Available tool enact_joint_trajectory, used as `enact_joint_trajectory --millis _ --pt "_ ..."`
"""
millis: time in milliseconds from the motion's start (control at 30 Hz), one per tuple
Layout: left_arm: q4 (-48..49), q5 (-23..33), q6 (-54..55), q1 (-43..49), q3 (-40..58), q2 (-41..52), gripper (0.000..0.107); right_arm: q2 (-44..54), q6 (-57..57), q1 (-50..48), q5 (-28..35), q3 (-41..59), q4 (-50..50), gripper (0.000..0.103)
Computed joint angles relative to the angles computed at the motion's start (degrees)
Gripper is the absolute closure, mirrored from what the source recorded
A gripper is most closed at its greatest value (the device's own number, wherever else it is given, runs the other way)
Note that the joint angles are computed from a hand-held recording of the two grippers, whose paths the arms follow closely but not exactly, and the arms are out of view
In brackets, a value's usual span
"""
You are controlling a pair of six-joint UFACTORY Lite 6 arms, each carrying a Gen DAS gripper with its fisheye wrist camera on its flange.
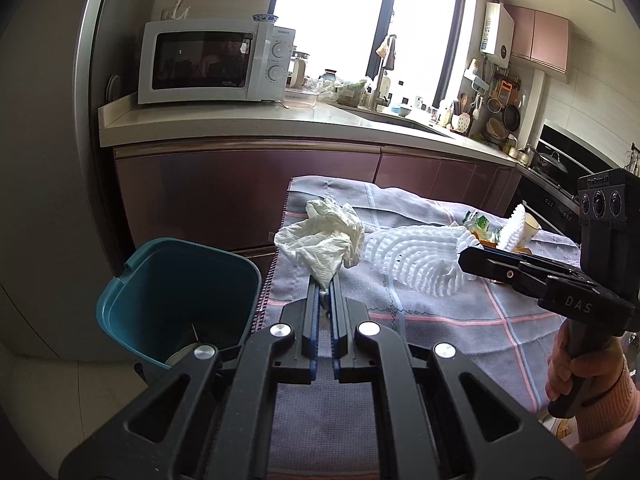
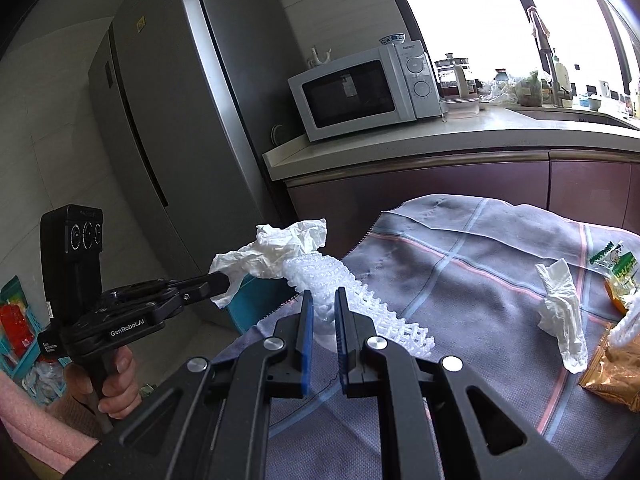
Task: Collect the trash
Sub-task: 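Carry the tissue and foam sleeve over the teal bin with both grippers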
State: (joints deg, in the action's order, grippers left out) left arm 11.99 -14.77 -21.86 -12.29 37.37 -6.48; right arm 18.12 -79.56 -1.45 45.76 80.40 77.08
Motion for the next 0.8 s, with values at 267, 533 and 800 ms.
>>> enact_joint_trajectory --millis 267,533,800 --pt "5.6 -0.6 -4.4 5.5 -2.0 -0.5 0.102 6.1 3.3 5.5 -1.6 7.9 -3.3 0.094" --pt "10.0 -1.8 -8.0 10.5 -2.5 0.8 0.102 11.9 8.0 9.7 -2.7 16.2 -8.1 0.094" --pt "12.7 -2.4 -10.2 13.8 -1.6 2.8 0.102 16.4 11.7 12.5 -3.2 23.0 -11.9 0.094"
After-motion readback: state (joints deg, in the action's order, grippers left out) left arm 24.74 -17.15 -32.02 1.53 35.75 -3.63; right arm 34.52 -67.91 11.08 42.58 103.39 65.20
